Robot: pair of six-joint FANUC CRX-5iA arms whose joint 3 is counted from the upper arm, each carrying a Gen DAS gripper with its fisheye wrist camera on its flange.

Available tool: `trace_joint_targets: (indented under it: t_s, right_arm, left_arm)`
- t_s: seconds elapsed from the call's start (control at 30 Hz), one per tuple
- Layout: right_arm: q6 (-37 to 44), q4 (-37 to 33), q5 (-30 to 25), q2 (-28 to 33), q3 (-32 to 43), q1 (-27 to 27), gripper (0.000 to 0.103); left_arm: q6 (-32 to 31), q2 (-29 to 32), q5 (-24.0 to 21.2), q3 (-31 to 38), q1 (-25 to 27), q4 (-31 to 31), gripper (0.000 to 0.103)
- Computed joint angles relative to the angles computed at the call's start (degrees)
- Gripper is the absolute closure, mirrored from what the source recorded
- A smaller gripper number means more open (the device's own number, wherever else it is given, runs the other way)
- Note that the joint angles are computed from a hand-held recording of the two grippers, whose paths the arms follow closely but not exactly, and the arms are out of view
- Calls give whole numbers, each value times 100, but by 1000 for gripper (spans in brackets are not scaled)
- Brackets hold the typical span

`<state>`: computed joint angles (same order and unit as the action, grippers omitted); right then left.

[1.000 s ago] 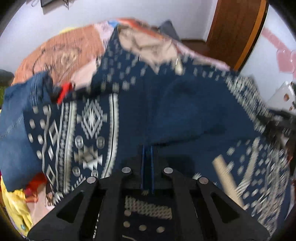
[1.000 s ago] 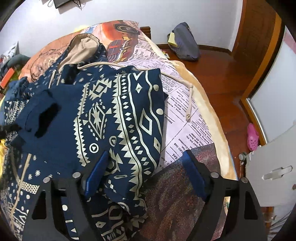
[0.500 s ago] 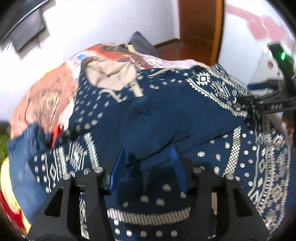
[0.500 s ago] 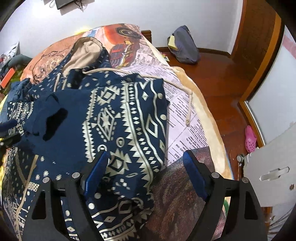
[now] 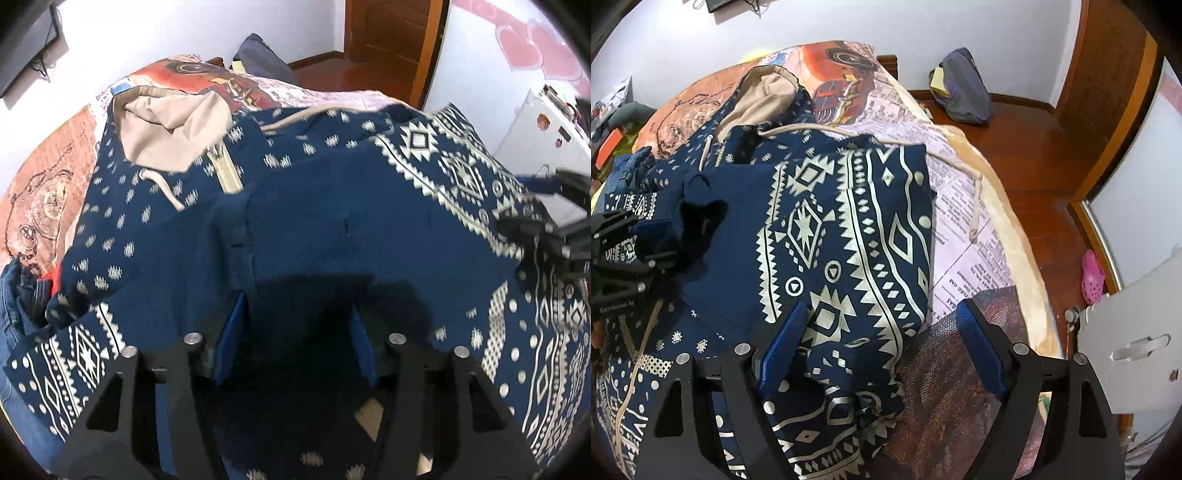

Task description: Fold large clothes

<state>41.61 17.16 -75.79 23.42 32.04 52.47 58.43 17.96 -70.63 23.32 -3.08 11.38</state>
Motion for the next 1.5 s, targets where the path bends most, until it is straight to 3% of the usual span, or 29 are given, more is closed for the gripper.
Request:
trace_joint_targets:
  t_s: [0.1,0.3,0.47,0.67,0.87,1.17,1.37,1.5]
  right_arm:
    - [-27,50,-22,5,-6,20,23]
    - [37,372,-139,-1,84,114,23]
    - [-83,802,-87,-31,91,172,23]
    - [69,719,-316,261,427,130,23]
    - [363,444,-677,635,798,90,23]
    - [323,359,-541,509,614,63,23]
    - [322,353,-562,521,638,56,23]
    - [485,486,-768,629,854,95,23]
  left_arm:
    - [215,66,24,107,65,124,88]
    - [637,-118,186,-116,591,1064,93]
    - [653,-658,367,-652,1290,2048,93]
    - [737,-985,327,-1155,1977,2733,93]
    - [1072,-1180,291,-1379,2264,2185,93]
    - [1354,-1594,562,-1707,2351,789,93]
    - [1336,-1642,324,-1646,2440,149,92]
    - [1135,-1650,101,-1563,2497,128,92]
